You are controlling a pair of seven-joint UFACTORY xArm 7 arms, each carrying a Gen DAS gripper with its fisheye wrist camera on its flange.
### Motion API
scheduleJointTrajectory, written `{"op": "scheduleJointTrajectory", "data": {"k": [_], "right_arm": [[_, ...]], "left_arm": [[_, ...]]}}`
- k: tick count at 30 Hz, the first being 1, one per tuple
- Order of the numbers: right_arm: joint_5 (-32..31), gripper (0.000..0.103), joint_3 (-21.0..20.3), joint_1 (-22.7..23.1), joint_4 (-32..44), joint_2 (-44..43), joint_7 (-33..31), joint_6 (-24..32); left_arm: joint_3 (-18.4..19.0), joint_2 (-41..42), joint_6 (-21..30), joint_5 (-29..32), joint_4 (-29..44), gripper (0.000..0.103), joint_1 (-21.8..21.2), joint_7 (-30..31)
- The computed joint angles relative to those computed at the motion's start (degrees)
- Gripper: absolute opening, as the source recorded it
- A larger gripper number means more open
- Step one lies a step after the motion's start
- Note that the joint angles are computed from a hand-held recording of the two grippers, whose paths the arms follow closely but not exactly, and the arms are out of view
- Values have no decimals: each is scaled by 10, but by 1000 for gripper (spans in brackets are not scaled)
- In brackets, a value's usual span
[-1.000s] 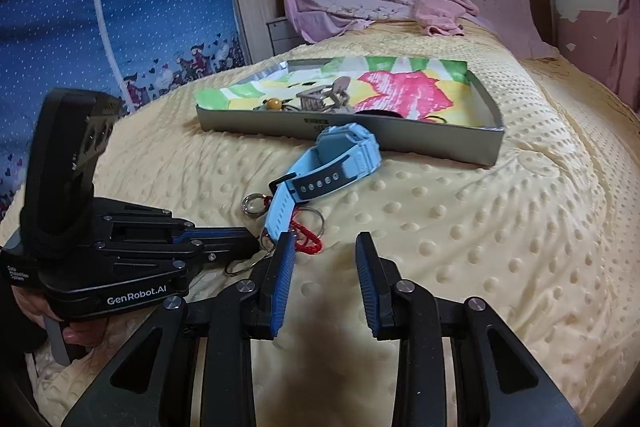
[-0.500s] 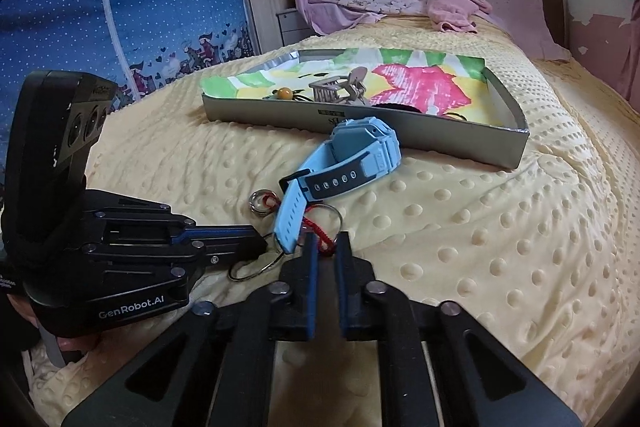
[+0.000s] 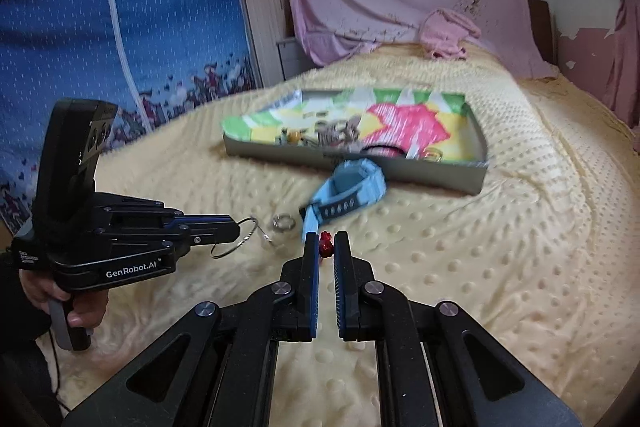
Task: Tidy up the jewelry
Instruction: 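Carry the hoop ring into the tray and open left tool while right tool releases the bracelet there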
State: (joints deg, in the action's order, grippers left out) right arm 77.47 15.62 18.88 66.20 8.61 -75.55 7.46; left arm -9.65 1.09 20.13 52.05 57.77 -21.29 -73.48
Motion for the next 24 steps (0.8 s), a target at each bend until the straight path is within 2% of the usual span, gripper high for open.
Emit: {"op": "scheduleJointTrajectory", "data": {"k": [5, 9, 11, 15, 19, 21, 24], "right_arm": [[117, 7, -7, 1, 15, -18, -100, 0], [138, 7, -22, 16, 64, 12, -132, -15], [112, 7, -26, 16, 98, 38, -105, -15], [6, 7, -24, 15, 170, 100, -24, -29], [-119, 7, -55, 34, 271, 184, 116, -14], [-168, 7, -73, 46, 321, 226, 184, 1], [-214, 7, -77, 50, 383, 282, 238, 9]], "left_arm": [[-7, -16, 37, -24, 21, 3, 0, 43], [-8, 0, 77, -56, 64, 3, 1, 90], [-3, 13, 86, -69, 90, 3, 2, 113], [14, 52, 110, -68, 154, 3, -3, 146], [43, 112, 105, -89, 221, 3, -2, 173], [61, 137, 103, -96, 245, 3, -6, 173], [90, 173, 93, -96, 276, 3, -13, 152]]}}
